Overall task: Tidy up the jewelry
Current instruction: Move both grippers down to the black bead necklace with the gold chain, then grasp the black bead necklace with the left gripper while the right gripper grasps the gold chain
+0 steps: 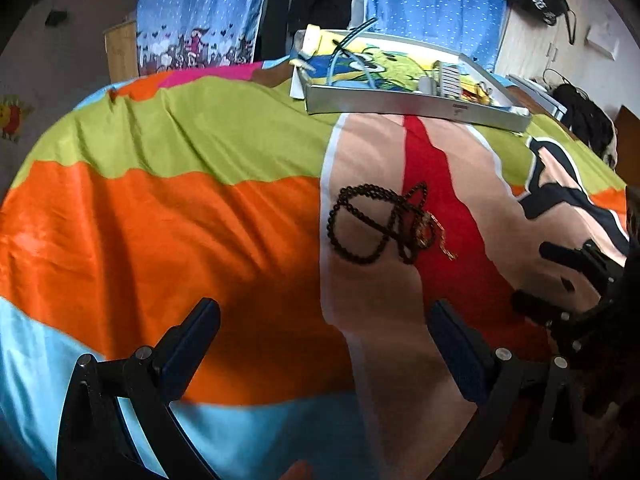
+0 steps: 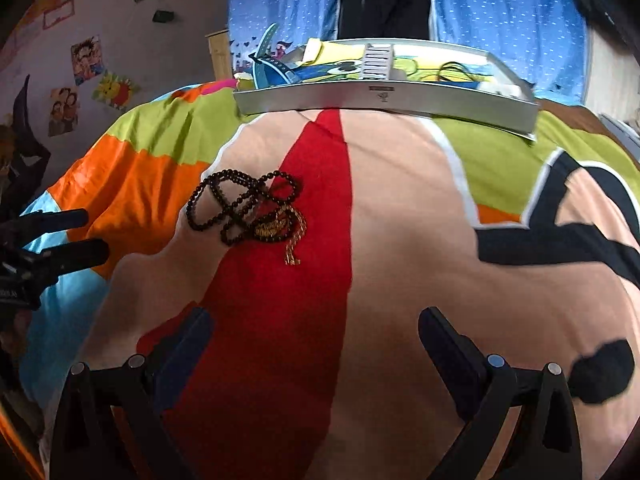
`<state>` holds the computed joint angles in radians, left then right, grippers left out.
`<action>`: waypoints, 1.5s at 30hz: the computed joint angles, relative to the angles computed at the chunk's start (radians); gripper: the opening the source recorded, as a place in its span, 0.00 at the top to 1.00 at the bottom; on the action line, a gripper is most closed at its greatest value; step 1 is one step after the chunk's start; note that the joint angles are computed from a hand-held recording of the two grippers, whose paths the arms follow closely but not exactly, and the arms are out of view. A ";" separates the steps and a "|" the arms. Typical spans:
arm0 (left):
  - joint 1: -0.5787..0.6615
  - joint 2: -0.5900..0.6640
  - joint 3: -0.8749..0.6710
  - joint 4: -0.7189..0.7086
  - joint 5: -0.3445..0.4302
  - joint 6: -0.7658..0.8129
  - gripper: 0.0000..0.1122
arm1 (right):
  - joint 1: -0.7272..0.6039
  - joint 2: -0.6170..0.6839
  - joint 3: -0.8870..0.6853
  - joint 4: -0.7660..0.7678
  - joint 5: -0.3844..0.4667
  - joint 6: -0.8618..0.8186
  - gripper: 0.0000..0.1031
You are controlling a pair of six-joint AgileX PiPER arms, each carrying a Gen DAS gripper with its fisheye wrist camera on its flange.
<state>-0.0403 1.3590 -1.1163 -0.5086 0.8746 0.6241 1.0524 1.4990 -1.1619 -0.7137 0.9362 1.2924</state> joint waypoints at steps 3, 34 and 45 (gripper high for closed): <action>-0.012 0.067 -0.051 0.001 0.001 -0.001 0.10 | -0.052 0.024 -0.011 0.019 -0.060 -0.066 0.02; -0.074 0.337 -0.238 0.036 -0.022 -0.007 0.64 | -0.223 0.275 -0.232 0.146 -0.067 -0.357 0.61; -0.101 0.325 -0.232 0.073 -0.013 -0.031 0.97 | -0.196 0.295 -0.252 0.121 -0.007 -0.329 0.95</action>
<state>-0.1410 1.6840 -1.3484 -0.4356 0.8617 0.5933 0.8564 1.7939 -1.4137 -0.5931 0.9288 0.9634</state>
